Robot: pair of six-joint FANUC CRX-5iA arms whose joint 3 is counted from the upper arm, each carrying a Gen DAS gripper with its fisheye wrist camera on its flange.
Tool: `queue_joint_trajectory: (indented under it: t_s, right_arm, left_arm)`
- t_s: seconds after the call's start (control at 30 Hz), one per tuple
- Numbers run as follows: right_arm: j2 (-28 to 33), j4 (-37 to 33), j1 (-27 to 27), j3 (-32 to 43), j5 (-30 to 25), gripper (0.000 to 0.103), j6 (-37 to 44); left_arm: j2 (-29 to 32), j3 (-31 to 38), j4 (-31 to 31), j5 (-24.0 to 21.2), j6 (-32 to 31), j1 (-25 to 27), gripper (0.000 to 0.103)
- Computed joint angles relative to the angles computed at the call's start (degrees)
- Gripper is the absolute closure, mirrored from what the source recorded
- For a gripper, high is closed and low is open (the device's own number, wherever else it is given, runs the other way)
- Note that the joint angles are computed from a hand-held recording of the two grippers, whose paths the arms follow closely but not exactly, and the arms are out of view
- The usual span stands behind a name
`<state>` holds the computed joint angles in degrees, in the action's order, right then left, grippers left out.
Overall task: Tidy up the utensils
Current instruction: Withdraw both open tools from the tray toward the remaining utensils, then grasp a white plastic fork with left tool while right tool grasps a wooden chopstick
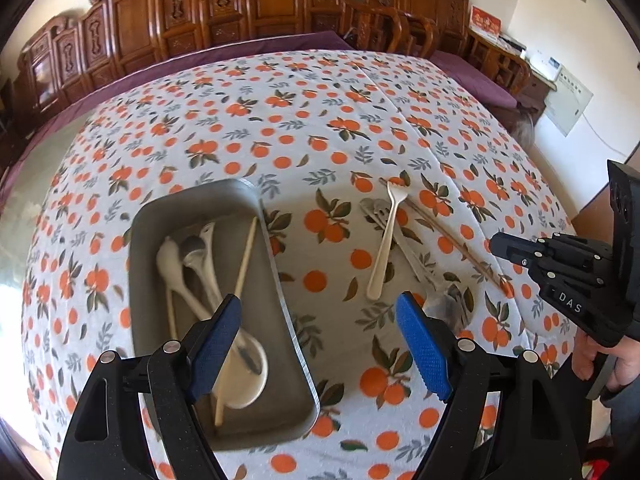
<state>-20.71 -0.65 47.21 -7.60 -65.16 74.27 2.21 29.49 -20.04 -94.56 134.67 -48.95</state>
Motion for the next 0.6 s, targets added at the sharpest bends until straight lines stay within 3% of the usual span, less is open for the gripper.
queue_joint_trajectory:
  t_s: [0.33, 0.6]
  right_arm:
    - [0.91, -2.45, -4.53, -1.04, 0.77, 0.095, 2.61]
    - [-0.29, -2.48, -6.26, -2.93, 3.88, 0.084, 2.51]
  left_arm:
    - [5.92, 3.18, 4.96, 3.45, -5.90, 3.76, 0.027]
    - [9.98, 3.82, 10.15, 4.95, -9.32, 6.78, 0.053]
